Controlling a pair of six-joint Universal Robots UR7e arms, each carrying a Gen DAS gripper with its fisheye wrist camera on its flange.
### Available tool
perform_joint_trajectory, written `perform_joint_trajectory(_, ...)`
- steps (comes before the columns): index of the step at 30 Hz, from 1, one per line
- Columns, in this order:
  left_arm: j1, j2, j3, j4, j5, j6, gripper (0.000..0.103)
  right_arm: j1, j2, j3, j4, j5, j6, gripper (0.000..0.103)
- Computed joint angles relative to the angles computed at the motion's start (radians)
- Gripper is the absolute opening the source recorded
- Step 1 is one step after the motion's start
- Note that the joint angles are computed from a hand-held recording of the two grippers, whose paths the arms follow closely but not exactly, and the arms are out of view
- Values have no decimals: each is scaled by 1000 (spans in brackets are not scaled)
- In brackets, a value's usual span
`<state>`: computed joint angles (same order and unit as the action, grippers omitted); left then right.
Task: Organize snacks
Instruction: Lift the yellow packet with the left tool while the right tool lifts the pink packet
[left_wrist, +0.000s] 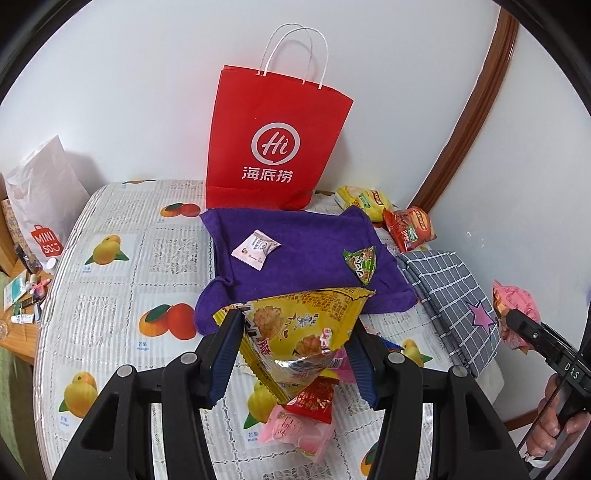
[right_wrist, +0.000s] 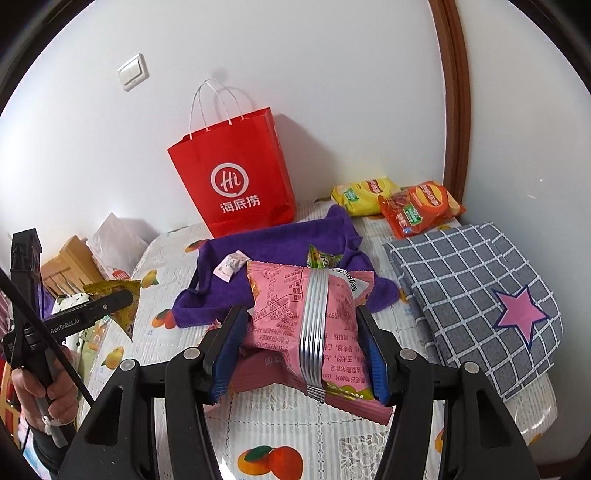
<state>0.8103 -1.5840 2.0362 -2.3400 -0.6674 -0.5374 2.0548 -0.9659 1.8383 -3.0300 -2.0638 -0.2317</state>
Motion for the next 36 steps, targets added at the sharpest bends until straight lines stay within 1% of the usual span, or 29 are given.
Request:
perform_joint_trajectory(12, 28, 28, -32, -28, -22, 37, 52, 0, 42, -52, 18, -1, -7, 58)
perform_joint_trajectory(22, 59, 59, -61, -57, -36, 71, 52, 0, 89, -128, 25, -17, -41, 58)
perform_joint_trajectory(36, 135, 115, -115, -114, -105, 124, 52, -20, 173, -272, 68, -18, -78, 58)
